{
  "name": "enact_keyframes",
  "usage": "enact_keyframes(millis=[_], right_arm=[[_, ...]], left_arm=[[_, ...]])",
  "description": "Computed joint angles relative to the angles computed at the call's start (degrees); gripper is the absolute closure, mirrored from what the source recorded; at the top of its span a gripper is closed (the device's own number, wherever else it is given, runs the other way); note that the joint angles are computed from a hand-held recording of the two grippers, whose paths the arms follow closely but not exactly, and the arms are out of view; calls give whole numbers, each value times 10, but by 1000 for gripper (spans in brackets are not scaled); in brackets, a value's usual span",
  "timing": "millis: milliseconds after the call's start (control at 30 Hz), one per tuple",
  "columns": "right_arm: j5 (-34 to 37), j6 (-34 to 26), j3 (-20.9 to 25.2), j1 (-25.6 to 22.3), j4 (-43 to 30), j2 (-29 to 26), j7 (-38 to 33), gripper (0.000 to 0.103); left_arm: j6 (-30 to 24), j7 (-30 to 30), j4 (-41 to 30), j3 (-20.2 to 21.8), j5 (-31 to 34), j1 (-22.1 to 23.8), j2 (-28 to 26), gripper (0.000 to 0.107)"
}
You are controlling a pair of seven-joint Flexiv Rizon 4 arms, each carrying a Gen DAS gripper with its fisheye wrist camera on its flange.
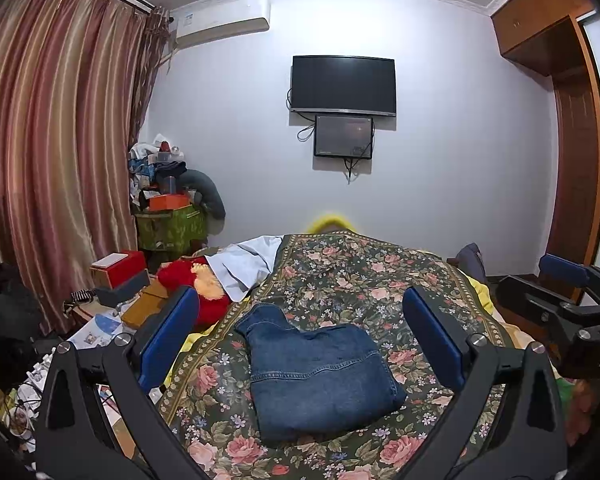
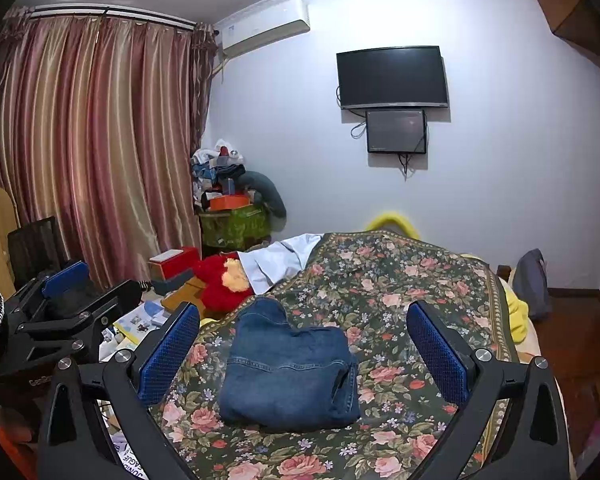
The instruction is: Fold large clothes
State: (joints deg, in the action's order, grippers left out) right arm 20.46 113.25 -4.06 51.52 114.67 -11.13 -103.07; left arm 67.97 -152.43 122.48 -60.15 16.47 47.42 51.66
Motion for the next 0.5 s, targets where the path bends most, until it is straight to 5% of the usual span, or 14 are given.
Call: enact_keyframes(millis=[500], right_arm=[[1, -6, -5, 0, -2, 1, 21, 0]], left_arm=[[4, -5, -1, -4, -1, 5, -4, 4]])
